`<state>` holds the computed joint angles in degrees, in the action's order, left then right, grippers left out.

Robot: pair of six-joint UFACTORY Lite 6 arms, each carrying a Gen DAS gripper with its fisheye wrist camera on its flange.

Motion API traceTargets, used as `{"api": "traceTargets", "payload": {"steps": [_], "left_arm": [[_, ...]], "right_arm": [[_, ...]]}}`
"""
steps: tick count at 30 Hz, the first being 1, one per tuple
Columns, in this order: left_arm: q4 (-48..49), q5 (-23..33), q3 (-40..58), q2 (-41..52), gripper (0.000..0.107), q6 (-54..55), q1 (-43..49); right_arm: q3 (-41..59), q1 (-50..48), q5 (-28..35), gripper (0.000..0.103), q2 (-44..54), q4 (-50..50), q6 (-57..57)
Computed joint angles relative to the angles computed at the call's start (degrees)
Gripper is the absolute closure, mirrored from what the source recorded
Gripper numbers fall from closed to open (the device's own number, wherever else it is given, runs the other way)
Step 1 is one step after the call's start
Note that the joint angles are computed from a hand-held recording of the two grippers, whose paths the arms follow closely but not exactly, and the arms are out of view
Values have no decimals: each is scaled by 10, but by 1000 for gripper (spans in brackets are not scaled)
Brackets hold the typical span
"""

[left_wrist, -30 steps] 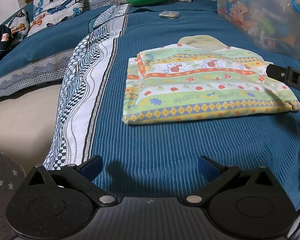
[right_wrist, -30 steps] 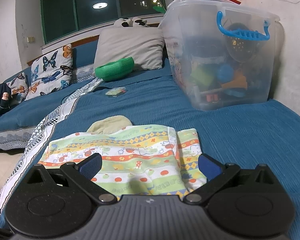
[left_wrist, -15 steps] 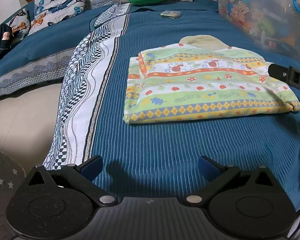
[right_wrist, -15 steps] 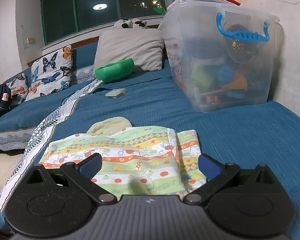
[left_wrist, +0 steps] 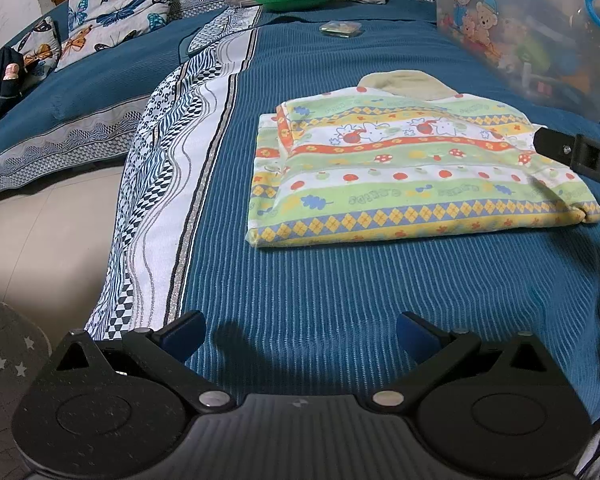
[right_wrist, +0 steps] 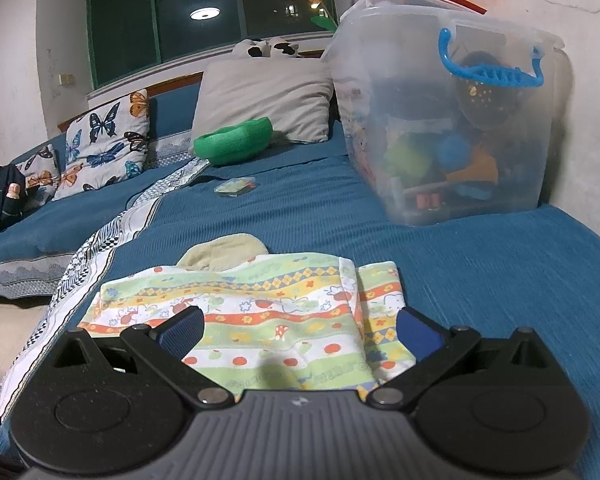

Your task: Fold clothes

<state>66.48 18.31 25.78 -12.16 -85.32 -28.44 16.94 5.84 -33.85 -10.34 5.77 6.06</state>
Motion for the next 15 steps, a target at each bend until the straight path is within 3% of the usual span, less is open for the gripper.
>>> {"api": "traceTargets", "payload": {"steps": [15], "left_arm": [[-4, -1, 1, 3, 4, 3, -1]], "right_arm": [[-1, -5, -3, 0, 1, -13, 11]]}}
